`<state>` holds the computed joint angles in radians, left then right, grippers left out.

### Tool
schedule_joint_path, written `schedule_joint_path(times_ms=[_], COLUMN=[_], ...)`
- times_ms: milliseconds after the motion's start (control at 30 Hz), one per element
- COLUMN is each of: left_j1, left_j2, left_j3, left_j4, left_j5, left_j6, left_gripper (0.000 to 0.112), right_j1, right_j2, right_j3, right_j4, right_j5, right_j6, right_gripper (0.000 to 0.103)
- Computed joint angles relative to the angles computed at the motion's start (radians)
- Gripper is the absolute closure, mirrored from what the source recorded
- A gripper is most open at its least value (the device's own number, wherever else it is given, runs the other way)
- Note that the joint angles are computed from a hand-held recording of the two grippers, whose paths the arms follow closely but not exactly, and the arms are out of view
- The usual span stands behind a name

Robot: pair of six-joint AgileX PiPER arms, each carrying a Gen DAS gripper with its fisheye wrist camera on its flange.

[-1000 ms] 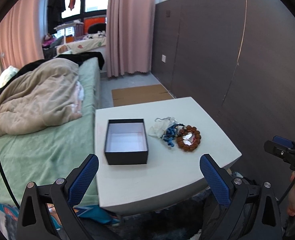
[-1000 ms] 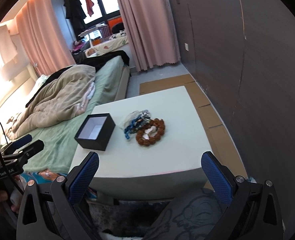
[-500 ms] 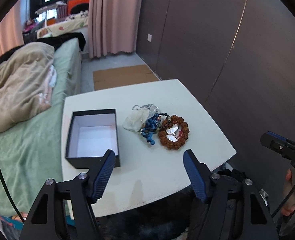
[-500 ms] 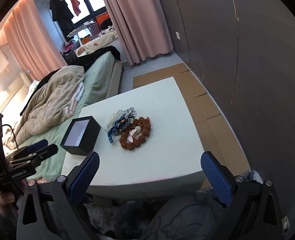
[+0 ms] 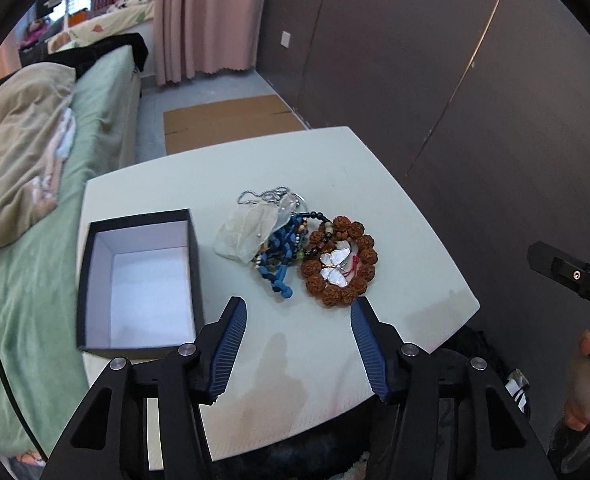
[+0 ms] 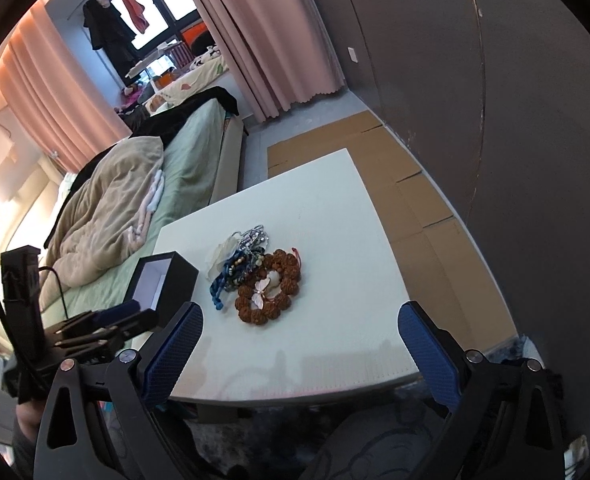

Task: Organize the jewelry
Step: 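Move the left tool toward the jewelry pile and open its fingers, then grasp the blue beaded bracelet with the left tool while the right tool lifts the butterfly charm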

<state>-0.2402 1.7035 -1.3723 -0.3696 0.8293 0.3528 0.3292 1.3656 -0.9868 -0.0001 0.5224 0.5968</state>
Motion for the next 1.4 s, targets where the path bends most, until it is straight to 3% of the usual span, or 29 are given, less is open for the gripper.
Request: schedule_joint_path(times_ms=[100, 333, 467, 667, 733, 767, 867, 1067, 1400], left_j1=[-0.007, -0.042, -0.054, -0.067, -0.074, -0.071, -0.041, -0.007, 0.051], left_j2=[0.062, 0.205, 0.275, 0.356, 0.371, 0.377, 0.361, 0.263, 0.230], left_j3=[-0.060, -0.209, -0.283, -0.353, -0.364, -0.366, -0.338, -0.242, -0.246], left_j4=[-0.011, 0.079, 0.105, 0.166, 0.192, 0.190, 0.138, 0.084, 0.027], left_j5=[0.034, 0.100, 0.129, 0.141, 0.151, 0.158, 0.157, 0.108, 0.120], left_j6=[-0.002, -0.109, -0.125, -0.188, -0.205, -0.208, -0.213, -0.157, -0.142], left_gripper=[0.064, 0.064, 0.064, 0.064, 0.077, 0.096, 0.112, 0.112, 0.112], right_j1=[-0.028, -0.119, -0.144, -0.172, -0.173, -0.172, -0.158, -0.129, -0.066], right_j2=[0.031, 0.111, 0.165, 0.301, 0.355, 0.373, 0.442, 0.567, 0.737], right_j3=[-0.020, -0.060, -0.088, -0.188, -0.230, -0.244, -0.307, -0.432, -0.690], right_j4=[0.097, 0.414, 0.529, 0.682, 0.720, 0.734, 0.758, 0.750, 0.483], right_j5=[0.007, 0.027, 0.042, 0.119, 0.144, 0.151, 0.176, 0.231, 0.353], right_j6=[-0.094, -0.384, -0.478, -0.614, -0.642, -0.650, -0.657, -0.633, -0.429], right_gripper=[0.019, 0.030, 0.033, 0.046, 0.046, 0.048, 0.052, 0.058, 0.062])
